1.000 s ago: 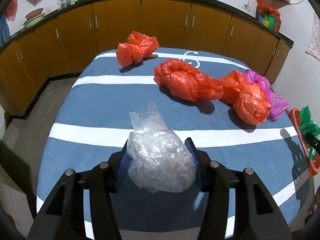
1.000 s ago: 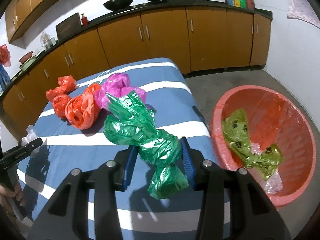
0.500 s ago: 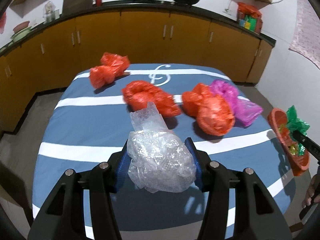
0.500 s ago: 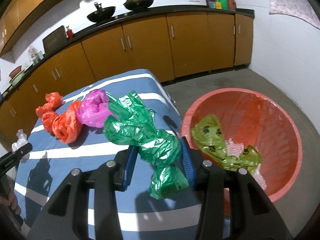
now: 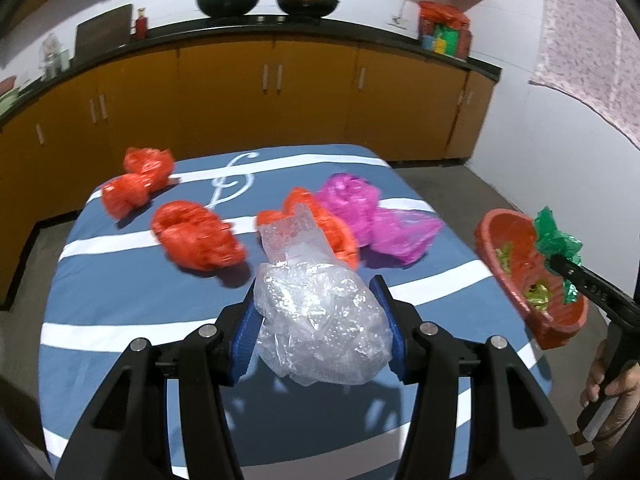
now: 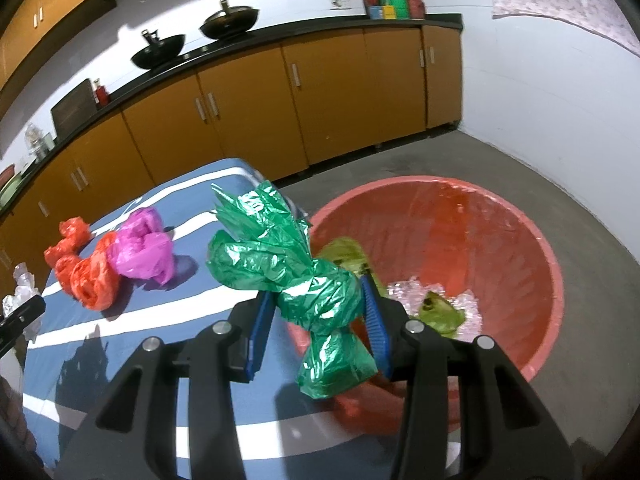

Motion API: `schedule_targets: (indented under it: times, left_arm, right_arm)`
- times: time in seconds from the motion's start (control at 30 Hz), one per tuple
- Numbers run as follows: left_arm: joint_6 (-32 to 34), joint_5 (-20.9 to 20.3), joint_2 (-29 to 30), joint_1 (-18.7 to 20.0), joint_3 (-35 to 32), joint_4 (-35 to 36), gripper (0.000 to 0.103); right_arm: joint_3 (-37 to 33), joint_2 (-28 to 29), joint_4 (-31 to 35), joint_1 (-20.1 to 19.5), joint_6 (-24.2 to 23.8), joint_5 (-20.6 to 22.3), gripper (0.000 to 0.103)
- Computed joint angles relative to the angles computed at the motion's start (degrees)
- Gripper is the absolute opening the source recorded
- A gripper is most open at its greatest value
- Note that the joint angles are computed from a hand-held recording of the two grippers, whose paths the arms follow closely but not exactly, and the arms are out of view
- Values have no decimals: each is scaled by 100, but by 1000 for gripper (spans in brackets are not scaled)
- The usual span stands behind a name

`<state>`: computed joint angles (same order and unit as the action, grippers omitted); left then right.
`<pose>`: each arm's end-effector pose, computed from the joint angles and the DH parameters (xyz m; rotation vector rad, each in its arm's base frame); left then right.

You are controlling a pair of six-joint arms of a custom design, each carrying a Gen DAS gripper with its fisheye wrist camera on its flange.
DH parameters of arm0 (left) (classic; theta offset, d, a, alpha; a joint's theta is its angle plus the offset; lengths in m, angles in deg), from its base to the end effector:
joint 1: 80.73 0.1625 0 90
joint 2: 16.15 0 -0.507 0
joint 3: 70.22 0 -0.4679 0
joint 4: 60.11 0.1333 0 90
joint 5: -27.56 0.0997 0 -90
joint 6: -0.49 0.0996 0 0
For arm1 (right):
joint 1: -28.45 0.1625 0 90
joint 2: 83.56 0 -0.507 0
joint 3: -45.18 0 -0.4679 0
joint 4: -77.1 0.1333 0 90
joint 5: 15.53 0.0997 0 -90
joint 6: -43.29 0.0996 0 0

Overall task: Collect trash
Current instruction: 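Carry the clear bag with the left tool to the basket while the right tool carries the green bag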

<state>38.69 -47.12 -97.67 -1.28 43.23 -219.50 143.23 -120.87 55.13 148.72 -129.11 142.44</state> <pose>0.0453 -0.6284 0.4009 0.9746 2.4410 -0.7801 0.3371 -0.4964 -0.0395 -0.2319 -2.0119 1.2955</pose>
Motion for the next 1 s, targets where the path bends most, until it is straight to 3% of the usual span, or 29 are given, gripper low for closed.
schedule_targets:
  times: [0.33, 0.63, 1.0]
  left_arm:
    - [10, -343, 66, -487, 310, 158, 53]
    - [98, -591, 437, -1078, 589, 100, 53]
    - [101, -676, 1074, -1444, 632, 87, 53]
  right_arm:
    - [481, -369, -498, -89, -56, 415, 43]
    - [1046, -855, -1260, -197, -457, 676, 43]
    - [1427, -1241, -1602, -522, -446, 478, 43]
